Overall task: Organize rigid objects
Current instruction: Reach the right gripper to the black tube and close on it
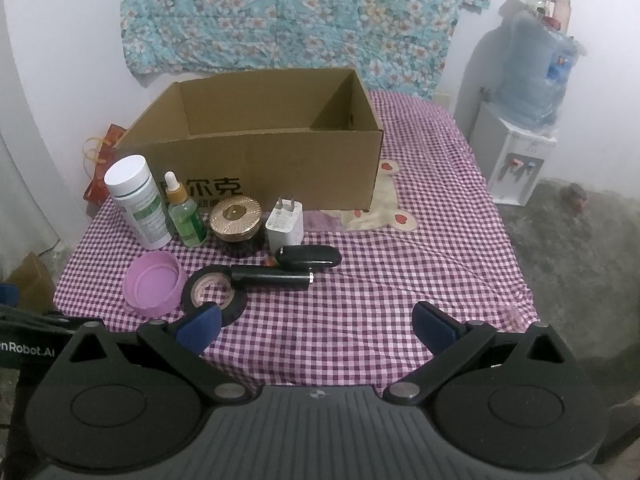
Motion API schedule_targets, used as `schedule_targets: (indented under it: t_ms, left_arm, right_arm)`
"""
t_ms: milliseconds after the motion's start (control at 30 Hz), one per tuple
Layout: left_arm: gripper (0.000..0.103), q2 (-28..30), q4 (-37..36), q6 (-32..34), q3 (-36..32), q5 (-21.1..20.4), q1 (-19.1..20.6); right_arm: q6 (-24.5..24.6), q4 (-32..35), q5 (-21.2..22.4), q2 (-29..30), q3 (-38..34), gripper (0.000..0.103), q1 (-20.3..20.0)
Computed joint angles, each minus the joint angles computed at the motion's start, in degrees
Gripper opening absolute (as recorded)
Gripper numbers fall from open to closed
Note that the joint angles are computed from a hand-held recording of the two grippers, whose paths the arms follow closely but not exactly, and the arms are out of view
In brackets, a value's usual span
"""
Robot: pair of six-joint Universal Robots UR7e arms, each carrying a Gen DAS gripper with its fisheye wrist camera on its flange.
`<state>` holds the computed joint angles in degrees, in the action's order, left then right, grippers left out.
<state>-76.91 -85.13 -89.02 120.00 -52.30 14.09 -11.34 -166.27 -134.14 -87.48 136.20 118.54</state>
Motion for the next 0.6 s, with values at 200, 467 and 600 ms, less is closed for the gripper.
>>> schedule_targets:
  t_ms: [200,467,600]
  left_arm:
    - [0.103,0.88,-0.55,1.47,-0.50,-0.03,1.24]
    - [0.103,2.01,-4.21,5.31,0.02,2.54,2.79]
    - [0.103,2.53,-9.82,11.42,1.17,5.31,3.43]
  right_arm:
    - [-0.20,-0.27,1.21,0.33,-0.33,0.103,-1.39]
    - [1.26,-0.79,4.43,-0.31,-0.63,0.103,-5.38]
    - [2.41,-0.68,7.54,-1.06,-0.91,0.102,-8.16]
